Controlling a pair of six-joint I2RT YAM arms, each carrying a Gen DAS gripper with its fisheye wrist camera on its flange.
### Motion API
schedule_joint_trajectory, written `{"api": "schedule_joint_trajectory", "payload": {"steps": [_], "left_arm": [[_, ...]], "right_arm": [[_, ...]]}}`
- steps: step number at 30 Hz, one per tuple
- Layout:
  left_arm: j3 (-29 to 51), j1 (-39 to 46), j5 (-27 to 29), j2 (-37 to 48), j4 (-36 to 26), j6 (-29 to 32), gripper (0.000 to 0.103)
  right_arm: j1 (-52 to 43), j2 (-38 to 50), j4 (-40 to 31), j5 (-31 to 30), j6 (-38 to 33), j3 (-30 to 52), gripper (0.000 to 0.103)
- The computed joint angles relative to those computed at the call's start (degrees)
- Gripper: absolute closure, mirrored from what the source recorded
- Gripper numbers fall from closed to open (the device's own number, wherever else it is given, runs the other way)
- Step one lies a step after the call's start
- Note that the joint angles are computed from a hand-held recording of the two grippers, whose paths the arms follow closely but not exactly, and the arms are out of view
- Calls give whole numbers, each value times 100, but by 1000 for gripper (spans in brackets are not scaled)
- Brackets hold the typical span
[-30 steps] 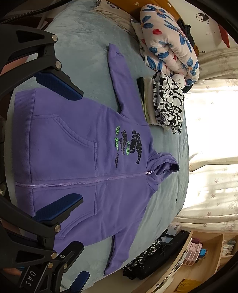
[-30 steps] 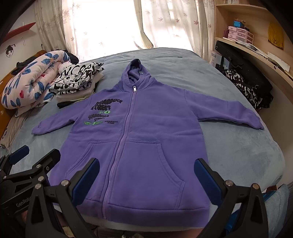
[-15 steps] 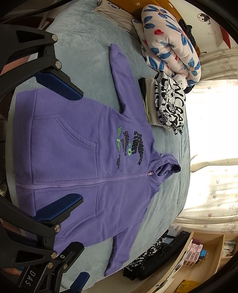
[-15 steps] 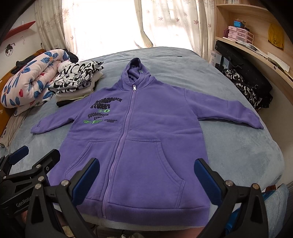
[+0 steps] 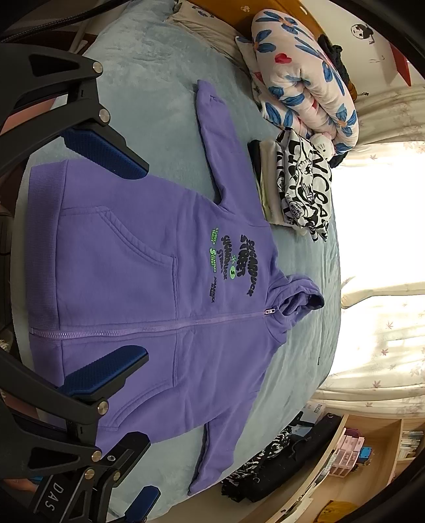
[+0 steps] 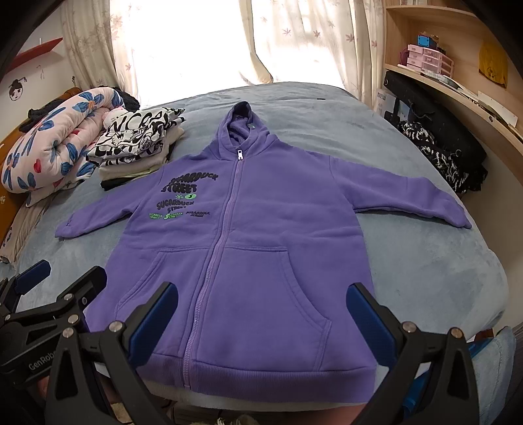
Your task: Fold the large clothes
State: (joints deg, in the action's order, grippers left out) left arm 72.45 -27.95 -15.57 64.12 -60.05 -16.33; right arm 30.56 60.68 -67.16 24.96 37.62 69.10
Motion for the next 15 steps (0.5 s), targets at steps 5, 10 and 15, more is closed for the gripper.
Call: {"api": "schedule_joint_trajectory", "payload": {"steps": [5,10,15], "left_arm": [[-14,-3,-3,-11,-4,0,2],[-48,5,2,-42,-7,6,2],[-96,24,39,-69,10,13,2]], "right_arm": [[36,-15,43,15,41,-78,0],[-15,-18,48,-21,-4,-71,0],[-23,-38,96,-35,-10,-126,0]]}}
